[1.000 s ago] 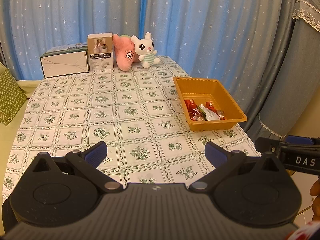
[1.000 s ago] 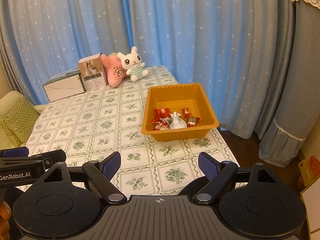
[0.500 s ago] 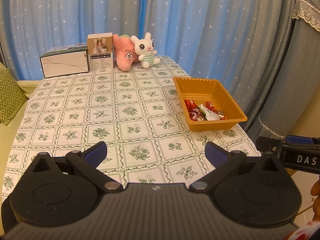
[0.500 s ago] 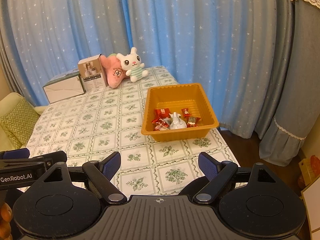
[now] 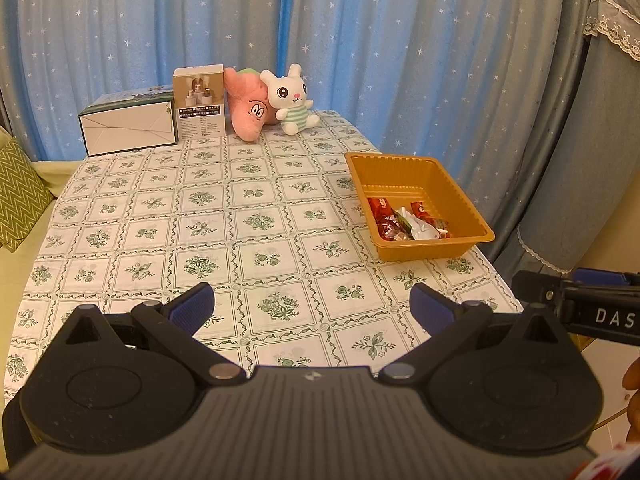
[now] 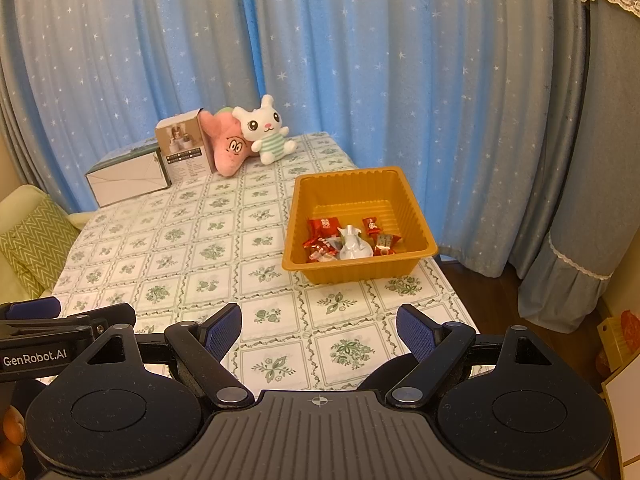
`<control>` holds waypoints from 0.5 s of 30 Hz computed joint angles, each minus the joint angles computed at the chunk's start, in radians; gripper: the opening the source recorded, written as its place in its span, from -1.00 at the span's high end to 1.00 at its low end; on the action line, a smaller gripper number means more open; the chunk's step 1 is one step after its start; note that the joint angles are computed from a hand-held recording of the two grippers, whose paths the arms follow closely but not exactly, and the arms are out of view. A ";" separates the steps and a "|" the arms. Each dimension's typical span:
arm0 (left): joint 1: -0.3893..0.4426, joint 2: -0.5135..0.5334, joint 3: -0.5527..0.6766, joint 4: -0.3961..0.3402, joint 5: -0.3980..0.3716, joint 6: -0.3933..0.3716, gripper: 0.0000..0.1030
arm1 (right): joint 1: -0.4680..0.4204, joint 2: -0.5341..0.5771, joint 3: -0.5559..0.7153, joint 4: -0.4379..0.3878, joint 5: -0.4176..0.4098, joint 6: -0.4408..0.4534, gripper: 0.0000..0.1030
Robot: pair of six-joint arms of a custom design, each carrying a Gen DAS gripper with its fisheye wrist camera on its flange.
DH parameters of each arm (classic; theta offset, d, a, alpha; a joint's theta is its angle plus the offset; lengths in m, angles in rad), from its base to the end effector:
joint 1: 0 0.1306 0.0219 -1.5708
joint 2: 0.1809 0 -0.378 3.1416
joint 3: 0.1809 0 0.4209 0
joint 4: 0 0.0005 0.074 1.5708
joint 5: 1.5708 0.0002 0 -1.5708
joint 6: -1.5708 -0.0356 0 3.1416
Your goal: Organize snacks
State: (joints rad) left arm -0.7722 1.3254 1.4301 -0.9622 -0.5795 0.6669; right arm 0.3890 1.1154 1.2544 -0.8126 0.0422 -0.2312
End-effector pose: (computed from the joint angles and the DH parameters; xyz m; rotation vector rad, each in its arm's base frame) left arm 0.3599 -0.3240 0.4732 -0.1307 2.2525 -0.0478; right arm 0.3910 0.1581 0.4843 -0.1552 2.2541 0.2864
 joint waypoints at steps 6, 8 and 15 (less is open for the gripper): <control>0.004 -0.002 -0.003 0.002 0.002 -0.006 -1.00 | 0.000 0.000 0.000 0.000 -0.001 0.001 -0.64; 0.003 -0.002 -0.003 0.001 0.001 -0.005 -1.00 | -0.002 0.001 0.001 -0.001 -0.004 0.003 -0.64; 0.006 -0.001 -0.002 -0.001 0.001 -0.008 -1.00 | -0.004 0.002 0.002 0.000 -0.007 0.006 -0.64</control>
